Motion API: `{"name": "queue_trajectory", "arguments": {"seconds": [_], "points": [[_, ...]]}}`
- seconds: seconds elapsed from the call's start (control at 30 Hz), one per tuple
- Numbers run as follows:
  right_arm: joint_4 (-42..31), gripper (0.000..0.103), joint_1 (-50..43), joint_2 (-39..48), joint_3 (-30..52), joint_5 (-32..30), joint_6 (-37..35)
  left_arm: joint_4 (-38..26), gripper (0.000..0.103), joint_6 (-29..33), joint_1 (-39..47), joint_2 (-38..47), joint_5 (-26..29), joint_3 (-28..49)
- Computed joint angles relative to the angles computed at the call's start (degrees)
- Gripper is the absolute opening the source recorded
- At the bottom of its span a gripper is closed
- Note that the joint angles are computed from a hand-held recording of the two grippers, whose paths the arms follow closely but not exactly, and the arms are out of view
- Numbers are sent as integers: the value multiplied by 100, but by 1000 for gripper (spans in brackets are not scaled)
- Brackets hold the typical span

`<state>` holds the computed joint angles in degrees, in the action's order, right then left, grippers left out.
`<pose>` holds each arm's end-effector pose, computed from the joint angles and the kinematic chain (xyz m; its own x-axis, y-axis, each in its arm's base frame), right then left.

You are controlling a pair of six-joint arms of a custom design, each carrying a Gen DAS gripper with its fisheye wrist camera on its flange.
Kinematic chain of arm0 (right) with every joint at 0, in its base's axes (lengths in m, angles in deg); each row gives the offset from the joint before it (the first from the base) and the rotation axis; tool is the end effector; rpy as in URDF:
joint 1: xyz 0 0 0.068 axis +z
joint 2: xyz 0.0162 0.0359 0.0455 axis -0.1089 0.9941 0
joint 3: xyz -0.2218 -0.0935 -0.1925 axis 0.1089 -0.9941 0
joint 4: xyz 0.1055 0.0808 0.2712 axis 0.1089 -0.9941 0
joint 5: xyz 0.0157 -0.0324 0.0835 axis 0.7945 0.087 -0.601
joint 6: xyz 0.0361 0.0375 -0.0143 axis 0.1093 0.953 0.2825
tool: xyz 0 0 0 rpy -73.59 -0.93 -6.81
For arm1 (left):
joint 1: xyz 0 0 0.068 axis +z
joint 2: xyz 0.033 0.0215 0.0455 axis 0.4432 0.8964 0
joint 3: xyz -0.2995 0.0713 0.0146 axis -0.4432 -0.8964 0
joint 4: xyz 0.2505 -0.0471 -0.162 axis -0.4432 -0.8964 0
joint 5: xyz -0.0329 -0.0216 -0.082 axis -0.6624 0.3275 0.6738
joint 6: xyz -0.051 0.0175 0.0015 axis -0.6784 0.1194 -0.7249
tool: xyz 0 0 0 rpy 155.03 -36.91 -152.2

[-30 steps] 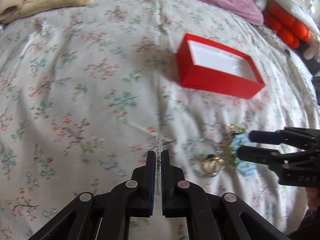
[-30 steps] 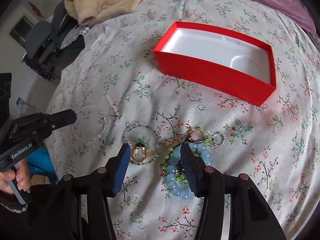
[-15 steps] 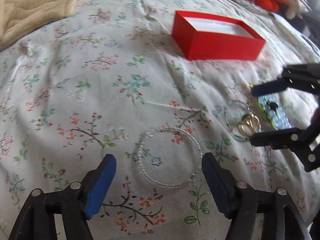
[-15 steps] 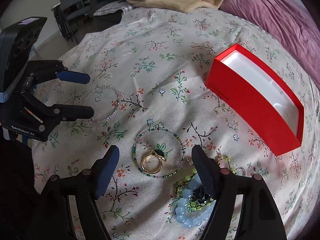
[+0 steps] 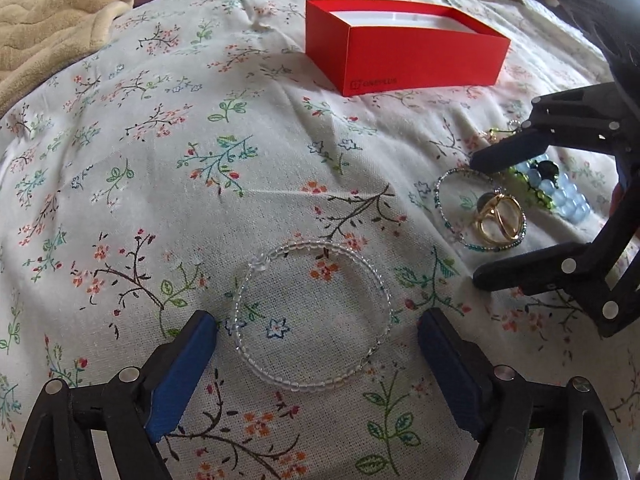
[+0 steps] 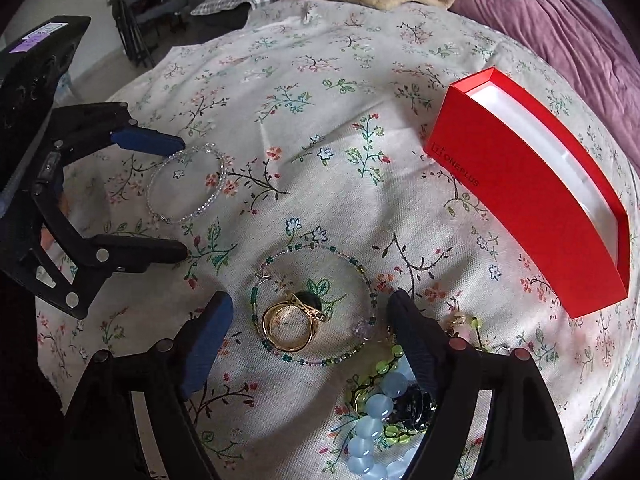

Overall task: Organize jewelry
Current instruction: 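Lift and carry both bracelets toward the red box with both tools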

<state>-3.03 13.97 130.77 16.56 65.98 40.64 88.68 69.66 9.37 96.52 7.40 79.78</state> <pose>0.2557 0.0965 0.1004 -0.8502 -0.2969 -0.4348 -0.3558 0.9327 0.0588 0.2934 -0.1013 0.0904 -0.5298 0.6318 -0.5659 0.7703 0.6376 -0.0093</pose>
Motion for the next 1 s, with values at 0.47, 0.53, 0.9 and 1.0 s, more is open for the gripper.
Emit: {"name": "queue_trajectory", "arguments": {"seconds": [0.47, 0.53, 0.9, 1.0], "points": [[65, 64, 135, -169, -110, 26, 83, 135, 77, -272, -47, -54, -48, -75], [72, 62, 141, -188, -119, 11, 114, 165, 75, -274, -49, -74, -39, -107], [77, 59, 215, -296, -157, 115, 182, 229, 56, -318, -43, -206, -20, -214], [32, 59, 217, -390, -170, 128, 189, 136, 55, -281, -4, -241, 15, -180]]}}
